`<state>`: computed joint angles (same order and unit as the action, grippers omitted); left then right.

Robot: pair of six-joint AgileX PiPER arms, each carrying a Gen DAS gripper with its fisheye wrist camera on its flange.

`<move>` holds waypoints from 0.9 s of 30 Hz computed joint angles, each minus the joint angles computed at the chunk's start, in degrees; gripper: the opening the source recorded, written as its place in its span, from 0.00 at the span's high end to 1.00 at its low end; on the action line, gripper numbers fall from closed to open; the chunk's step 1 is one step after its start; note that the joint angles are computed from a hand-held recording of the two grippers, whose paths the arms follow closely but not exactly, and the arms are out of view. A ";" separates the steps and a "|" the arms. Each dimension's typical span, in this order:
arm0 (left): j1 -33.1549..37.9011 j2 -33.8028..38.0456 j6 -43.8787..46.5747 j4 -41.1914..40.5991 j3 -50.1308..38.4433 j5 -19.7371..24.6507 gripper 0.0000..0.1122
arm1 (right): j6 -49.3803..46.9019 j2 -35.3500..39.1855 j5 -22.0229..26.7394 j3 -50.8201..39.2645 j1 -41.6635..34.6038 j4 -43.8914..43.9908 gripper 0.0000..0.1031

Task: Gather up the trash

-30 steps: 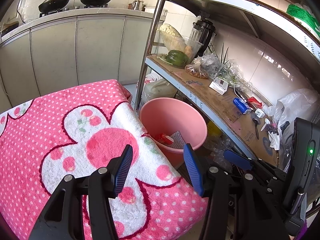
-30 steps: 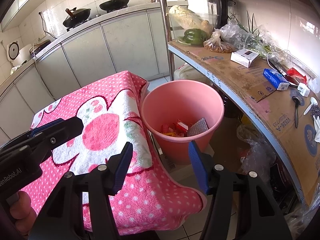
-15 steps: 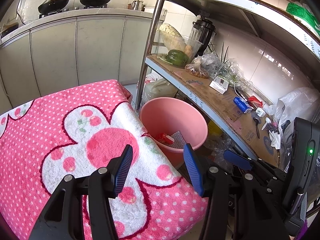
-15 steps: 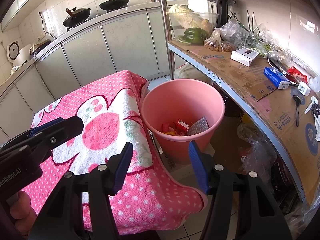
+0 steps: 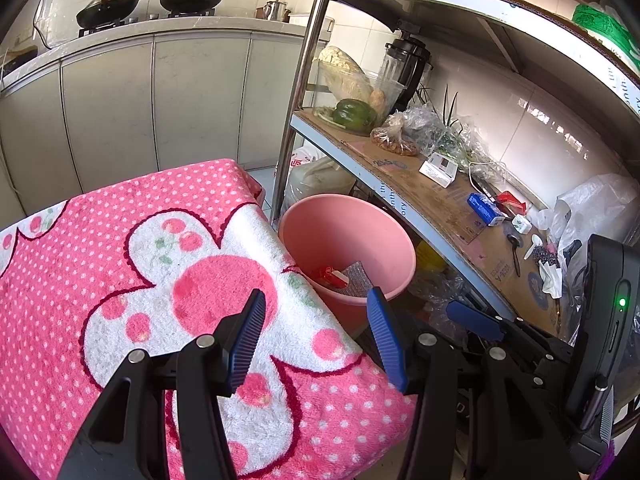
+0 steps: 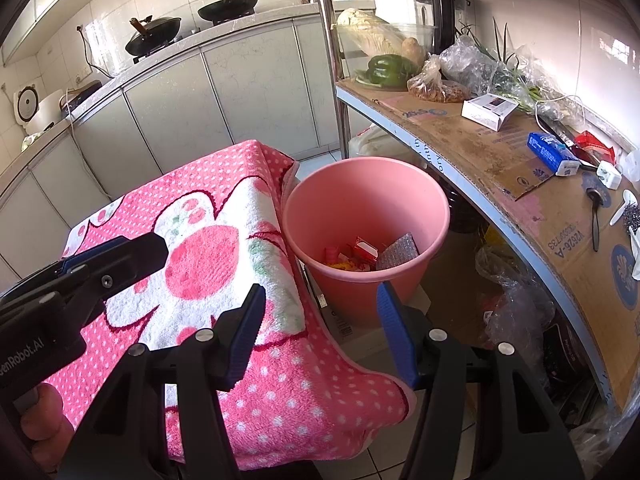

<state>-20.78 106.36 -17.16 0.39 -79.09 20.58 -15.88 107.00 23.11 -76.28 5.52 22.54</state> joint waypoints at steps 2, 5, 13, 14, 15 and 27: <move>0.05 0.05 0.19 -0.28 -0.05 0.09 0.54 | 0.21 0.01 0.06 -0.02 0.04 -0.09 0.43; -0.04 0.07 0.05 -0.10 -0.14 0.15 0.54 | 0.10 0.06 0.18 -0.08 -0.03 0.06 0.43; -0.14 0.04 -0.12 0.03 -0.08 0.13 0.54 | -0.69 0.01 0.03 0.30 -0.10 0.92 0.43; -0.06 0.01 0.15 -0.20 0.02 0.09 0.54 | -0.56 0.02 0.00 0.31 -0.08 0.77 0.43; 0.03 -0.04 0.45 -0.38 0.22 -0.05 0.54 | -0.53 0.01 -0.02 0.33 -0.06 0.74 0.43; -0.26 -0.04 0.07 -0.10 0.19 0.11 0.54 | -0.81 0.05 0.00 0.31 -0.08 0.93 0.43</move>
<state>-21.04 106.33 -17.09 0.29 -78.90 20.69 -16.69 107.05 23.12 -75.97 5.45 23.47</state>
